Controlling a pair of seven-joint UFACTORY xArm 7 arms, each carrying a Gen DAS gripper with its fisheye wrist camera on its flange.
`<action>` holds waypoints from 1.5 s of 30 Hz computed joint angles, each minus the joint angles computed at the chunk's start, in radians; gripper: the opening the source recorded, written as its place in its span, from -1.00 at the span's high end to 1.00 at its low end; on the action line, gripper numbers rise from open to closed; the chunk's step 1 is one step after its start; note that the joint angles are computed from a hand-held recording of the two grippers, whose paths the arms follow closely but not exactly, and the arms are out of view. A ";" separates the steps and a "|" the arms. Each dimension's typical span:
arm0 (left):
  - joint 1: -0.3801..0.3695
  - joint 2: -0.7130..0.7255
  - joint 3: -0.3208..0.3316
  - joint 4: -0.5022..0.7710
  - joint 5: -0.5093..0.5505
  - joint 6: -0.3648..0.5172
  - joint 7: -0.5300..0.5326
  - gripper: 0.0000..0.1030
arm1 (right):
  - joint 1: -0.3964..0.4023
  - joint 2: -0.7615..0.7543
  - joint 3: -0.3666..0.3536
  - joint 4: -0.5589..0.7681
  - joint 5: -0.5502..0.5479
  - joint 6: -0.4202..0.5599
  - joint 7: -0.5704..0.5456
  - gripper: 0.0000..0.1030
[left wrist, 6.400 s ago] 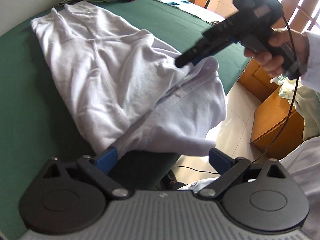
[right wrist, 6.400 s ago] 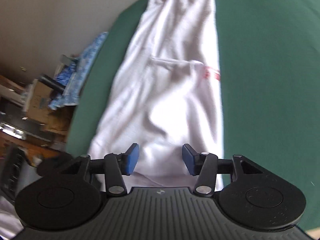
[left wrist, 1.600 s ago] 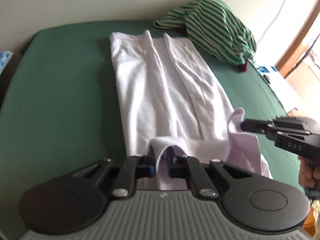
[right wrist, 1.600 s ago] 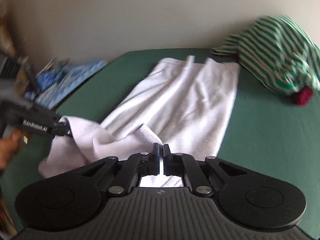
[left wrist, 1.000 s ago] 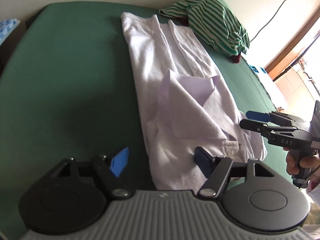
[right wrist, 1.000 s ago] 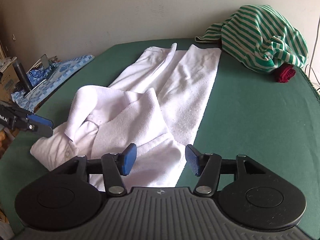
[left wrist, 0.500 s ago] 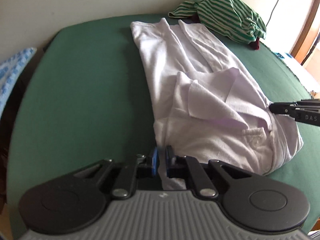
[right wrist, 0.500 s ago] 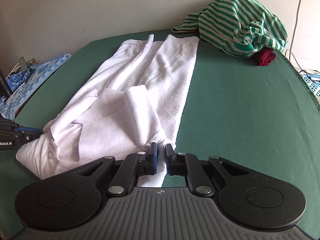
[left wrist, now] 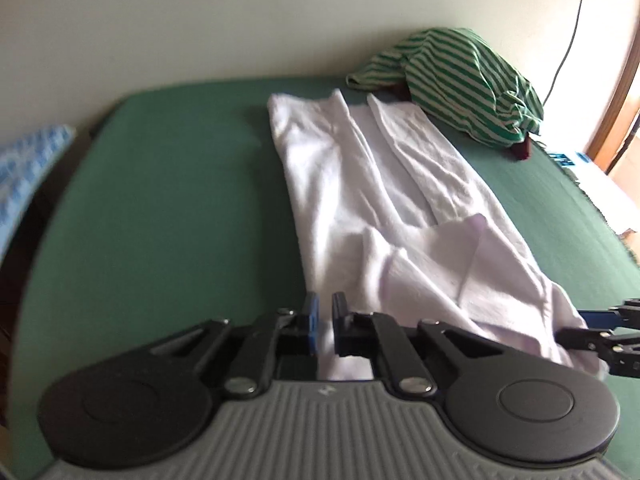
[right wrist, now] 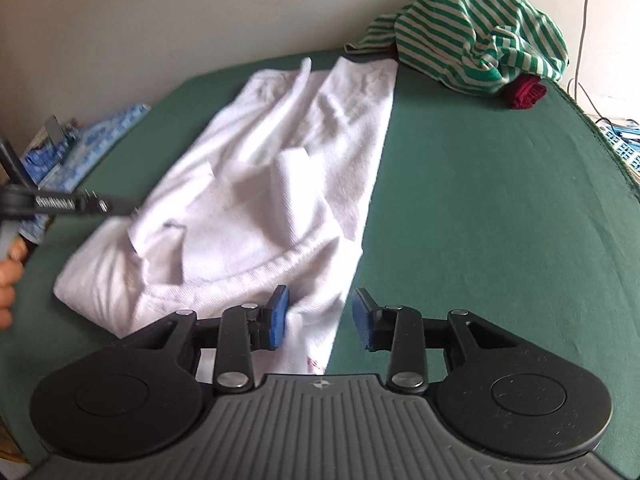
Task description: Fold clothes
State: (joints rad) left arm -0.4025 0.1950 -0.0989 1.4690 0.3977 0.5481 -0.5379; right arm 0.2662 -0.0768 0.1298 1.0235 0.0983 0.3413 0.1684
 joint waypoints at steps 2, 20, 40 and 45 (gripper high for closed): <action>0.054 0.057 -0.073 0.059 0.084 0.076 -0.033 0.91 | -0.008 -0.004 0.009 -0.017 -0.062 -0.016 0.038 0.33; 0.055 -0.146 -0.081 -0.173 -0.405 0.044 0.221 0.65 | 0.027 -0.052 -0.002 -0.026 0.109 0.034 -0.067 0.90; 0.047 -0.018 -0.052 -0.021 -0.410 0.046 0.314 0.83 | -0.006 0.123 -0.006 0.118 0.153 -0.031 -0.083 0.69; 0.021 -0.005 -0.037 0.001 -0.279 -0.005 0.250 0.87 | -0.006 0.100 -0.015 0.097 -0.037 -0.137 0.070 0.97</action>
